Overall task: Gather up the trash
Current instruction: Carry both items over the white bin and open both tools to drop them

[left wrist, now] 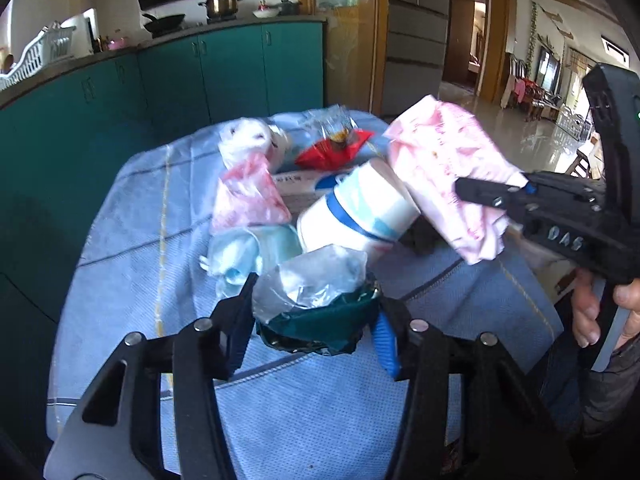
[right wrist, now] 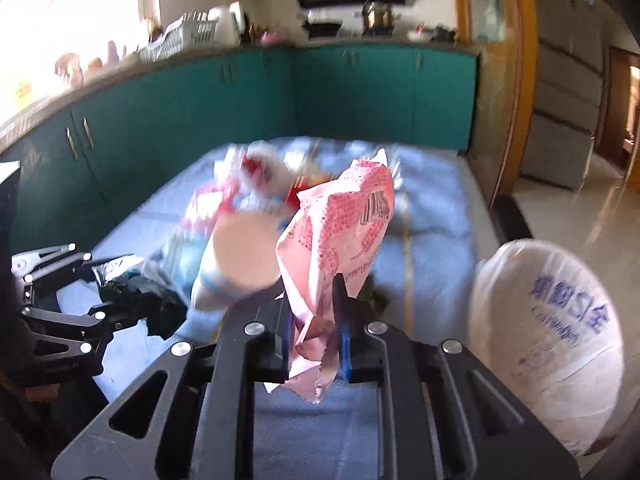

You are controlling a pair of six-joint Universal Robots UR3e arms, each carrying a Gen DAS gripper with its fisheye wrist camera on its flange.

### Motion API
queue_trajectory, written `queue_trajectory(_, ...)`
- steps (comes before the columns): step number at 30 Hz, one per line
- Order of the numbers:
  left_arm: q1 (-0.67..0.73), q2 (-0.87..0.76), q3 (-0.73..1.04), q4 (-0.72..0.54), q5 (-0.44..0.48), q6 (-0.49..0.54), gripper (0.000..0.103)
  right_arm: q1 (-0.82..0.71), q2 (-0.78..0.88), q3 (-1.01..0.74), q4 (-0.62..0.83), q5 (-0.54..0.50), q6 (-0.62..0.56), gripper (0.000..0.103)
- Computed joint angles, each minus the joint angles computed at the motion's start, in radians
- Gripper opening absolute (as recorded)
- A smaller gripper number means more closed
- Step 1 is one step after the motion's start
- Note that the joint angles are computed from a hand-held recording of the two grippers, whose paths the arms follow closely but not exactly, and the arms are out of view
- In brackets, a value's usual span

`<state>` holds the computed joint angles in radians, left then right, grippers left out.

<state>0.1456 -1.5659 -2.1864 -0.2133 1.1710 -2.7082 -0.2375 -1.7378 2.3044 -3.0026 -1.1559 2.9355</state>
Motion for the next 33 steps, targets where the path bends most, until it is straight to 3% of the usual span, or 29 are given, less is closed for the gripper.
queue_trajectory(2,0.004,0.022,0.004,0.013,0.006,-0.012,0.052,-0.034,-0.062,-0.008,0.011,-0.020,-0.008,0.018)
queue_trajectory(6,-0.004,0.057,0.045,0.011,-0.015,-0.036,0.052,-0.096,-0.123,-0.094,0.075,-0.183,0.026,0.018)
queue_trajectory(10,-0.053,0.031,0.124,-0.004,-0.055,-0.083,0.052,-0.224,-0.179,-0.042,0.123,-0.275,0.043,0.018)
queue_trajectory(14,-0.155,-0.055,0.231,-0.008,-0.056,-0.123,0.052,-0.357,-0.141,0.037,0.134,-0.245,0.022,0.018)
queue_trajectory(20,-0.327,-0.276,0.522,-0.090,-0.087,-0.202,0.052,-0.503,-0.070,0.163,-0.018,-0.156,0.029,0.018)
queue_trajectory(23,-0.423,-0.439,0.711,-0.138,-0.085,-0.243,0.052,-0.540,-0.056,0.206,-0.089,-0.184,0.042,0.018)
queue_trajectory(27,-0.526,-0.645,0.940,-0.213,-0.074,-0.280,0.053,-0.677,-0.146,0.284,-0.077,-0.066,0.033,0.018)
queue_trajectory(29,-0.578,-0.756,1.080,-0.261,-0.035,-0.273,0.055,-0.712,-0.180,0.306,-0.058,-0.045,0.022,0.018)
queue_trajectory(33,-0.655,-0.944,1.363,-0.381,0.077,-0.273,0.074,-0.693,-0.129,0.296,-0.080,-0.058,0.027,0.018)
